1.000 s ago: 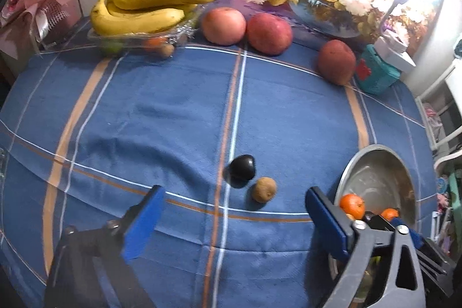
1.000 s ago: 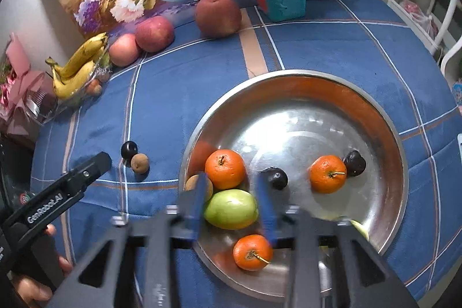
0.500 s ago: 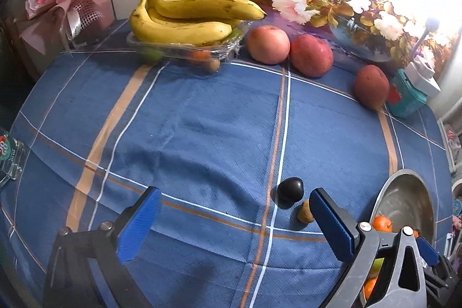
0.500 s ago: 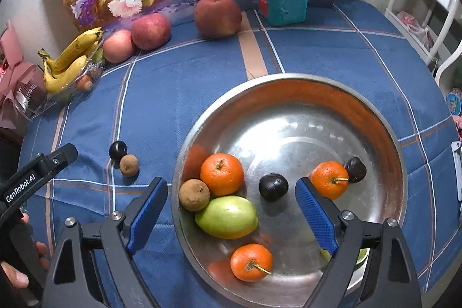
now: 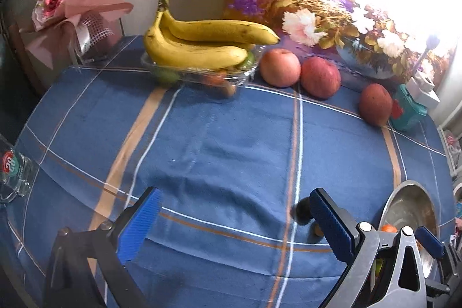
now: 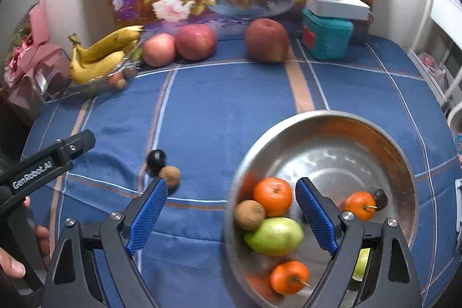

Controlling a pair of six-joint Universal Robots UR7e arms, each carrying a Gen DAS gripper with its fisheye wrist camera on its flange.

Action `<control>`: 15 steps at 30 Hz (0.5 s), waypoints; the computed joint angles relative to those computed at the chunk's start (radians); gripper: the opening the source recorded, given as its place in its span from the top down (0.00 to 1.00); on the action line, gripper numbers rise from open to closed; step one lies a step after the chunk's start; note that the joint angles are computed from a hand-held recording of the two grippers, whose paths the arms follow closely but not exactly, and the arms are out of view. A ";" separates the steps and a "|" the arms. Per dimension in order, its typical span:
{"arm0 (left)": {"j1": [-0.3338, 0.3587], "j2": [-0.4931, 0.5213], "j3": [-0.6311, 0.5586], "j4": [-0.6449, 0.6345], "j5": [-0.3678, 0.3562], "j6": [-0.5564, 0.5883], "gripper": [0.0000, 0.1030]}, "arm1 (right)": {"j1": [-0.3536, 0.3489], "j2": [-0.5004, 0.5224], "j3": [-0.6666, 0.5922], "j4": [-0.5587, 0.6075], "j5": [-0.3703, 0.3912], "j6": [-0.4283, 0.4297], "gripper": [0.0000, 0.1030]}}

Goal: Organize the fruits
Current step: 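Move both tools back to the last kiwi and plum on the cloth, then grasp the kiwi with the right tool while the left tool grasps the black plum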

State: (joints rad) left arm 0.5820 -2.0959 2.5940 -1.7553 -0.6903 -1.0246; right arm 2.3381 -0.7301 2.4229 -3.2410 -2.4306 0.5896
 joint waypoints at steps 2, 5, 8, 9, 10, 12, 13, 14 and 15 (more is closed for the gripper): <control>0.015 -0.017 -0.003 -0.002 0.001 0.007 0.00 | 0.015 0.021 -0.019 -0.021 0.004 -0.030 0.12; 0.042 -0.044 -0.003 -0.030 0.001 0.042 0.00 | 0.027 0.054 -0.049 -0.047 0.031 -0.077 0.12; 0.056 -0.062 0.001 -0.064 0.004 0.077 0.00 | 0.029 0.096 -0.085 -0.069 0.070 -0.127 0.12; 0.065 -0.064 0.002 -0.076 0.000 0.093 0.00 | 0.030 0.107 -0.094 -0.069 0.073 -0.134 0.12; 0.073 -0.063 0.002 -0.090 -0.007 0.109 0.00 | 0.031 0.118 -0.102 -0.067 0.075 -0.138 0.12; 0.107 -0.048 0.005 -0.157 -0.041 0.166 0.00 | 0.022 0.137 -0.116 -0.066 0.088 -0.143 0.12; 0.132 -0.030 0.005 -0.196 -0.070 0.190 0.00 | 0.015 0.148 -0.120 -0.079 0.096 -0.147 0.13; 0.150 -0.016 0.006 -0.226 -0.091 0.204 0.00 | 0.007 0.154 -0.123 -0.085 0.103 -0.149 0.13; 0.171 -0.001 0.012 -0.273 -0.116 0.228 0.01 | 0.001 0.160 -0.124 -0.091 0.109 -0.153 0.20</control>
State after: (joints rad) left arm 0.7527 -2.0968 2.6056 -2.0286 -0.8059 -0.7971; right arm 2.3394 -0.5706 2.2988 -3.3318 -2.3221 0.4370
